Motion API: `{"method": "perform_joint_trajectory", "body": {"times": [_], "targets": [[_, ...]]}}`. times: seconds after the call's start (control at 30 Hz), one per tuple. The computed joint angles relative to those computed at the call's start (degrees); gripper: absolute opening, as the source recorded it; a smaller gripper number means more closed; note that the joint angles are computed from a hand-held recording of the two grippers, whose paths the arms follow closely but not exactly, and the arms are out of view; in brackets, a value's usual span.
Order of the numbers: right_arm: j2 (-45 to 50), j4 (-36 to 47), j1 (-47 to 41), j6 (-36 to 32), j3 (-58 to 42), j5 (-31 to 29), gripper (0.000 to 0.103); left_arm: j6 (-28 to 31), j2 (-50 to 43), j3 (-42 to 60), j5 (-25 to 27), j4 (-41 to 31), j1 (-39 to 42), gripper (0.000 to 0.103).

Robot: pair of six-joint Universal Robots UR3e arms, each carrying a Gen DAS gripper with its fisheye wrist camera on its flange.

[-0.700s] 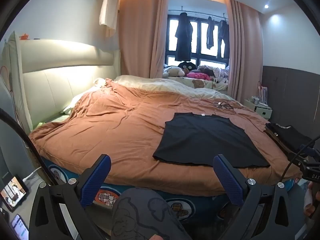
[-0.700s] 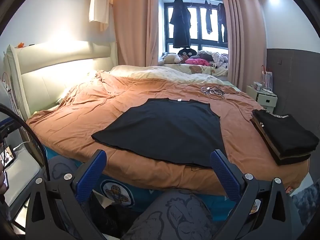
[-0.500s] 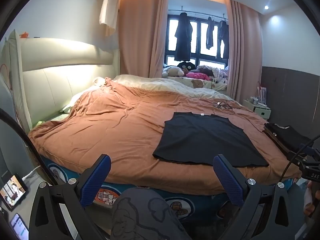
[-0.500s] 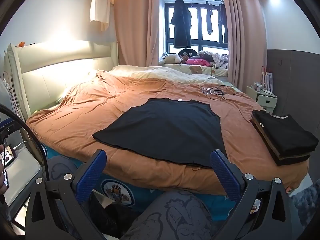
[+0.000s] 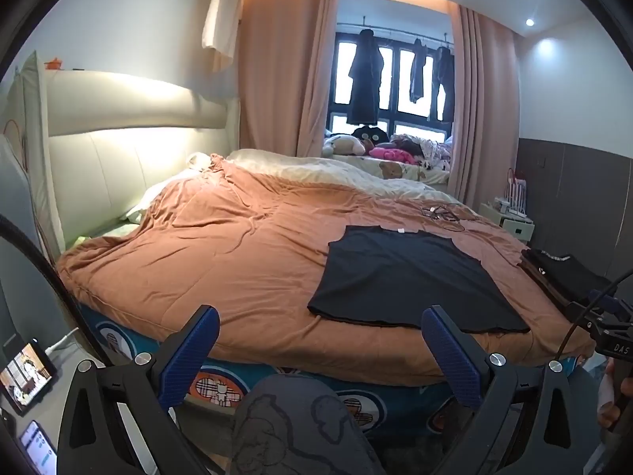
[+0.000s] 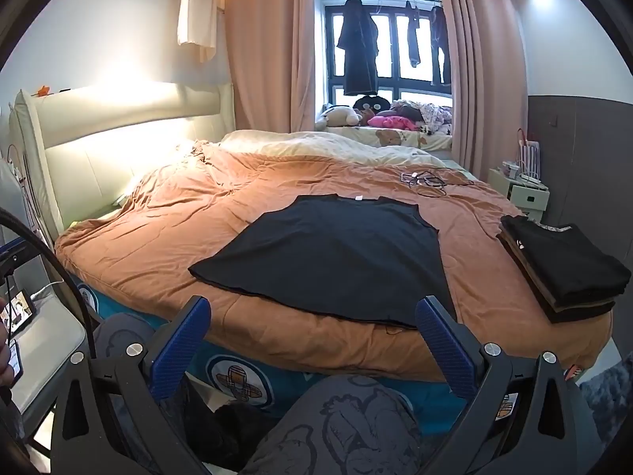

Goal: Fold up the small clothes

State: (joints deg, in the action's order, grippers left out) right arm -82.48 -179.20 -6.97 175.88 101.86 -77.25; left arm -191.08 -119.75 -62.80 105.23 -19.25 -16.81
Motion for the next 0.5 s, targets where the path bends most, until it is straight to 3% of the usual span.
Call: {"method": "perform_joint_trajectory", "body": {"times": [0.5], "targets": [[-0.8, 0.4, 0.1, -0.4, 0.5, 0.1, 0.103, 0.4, 2.3, -3.8, -1.5, 2.2, 0.9, 0.103]]}}
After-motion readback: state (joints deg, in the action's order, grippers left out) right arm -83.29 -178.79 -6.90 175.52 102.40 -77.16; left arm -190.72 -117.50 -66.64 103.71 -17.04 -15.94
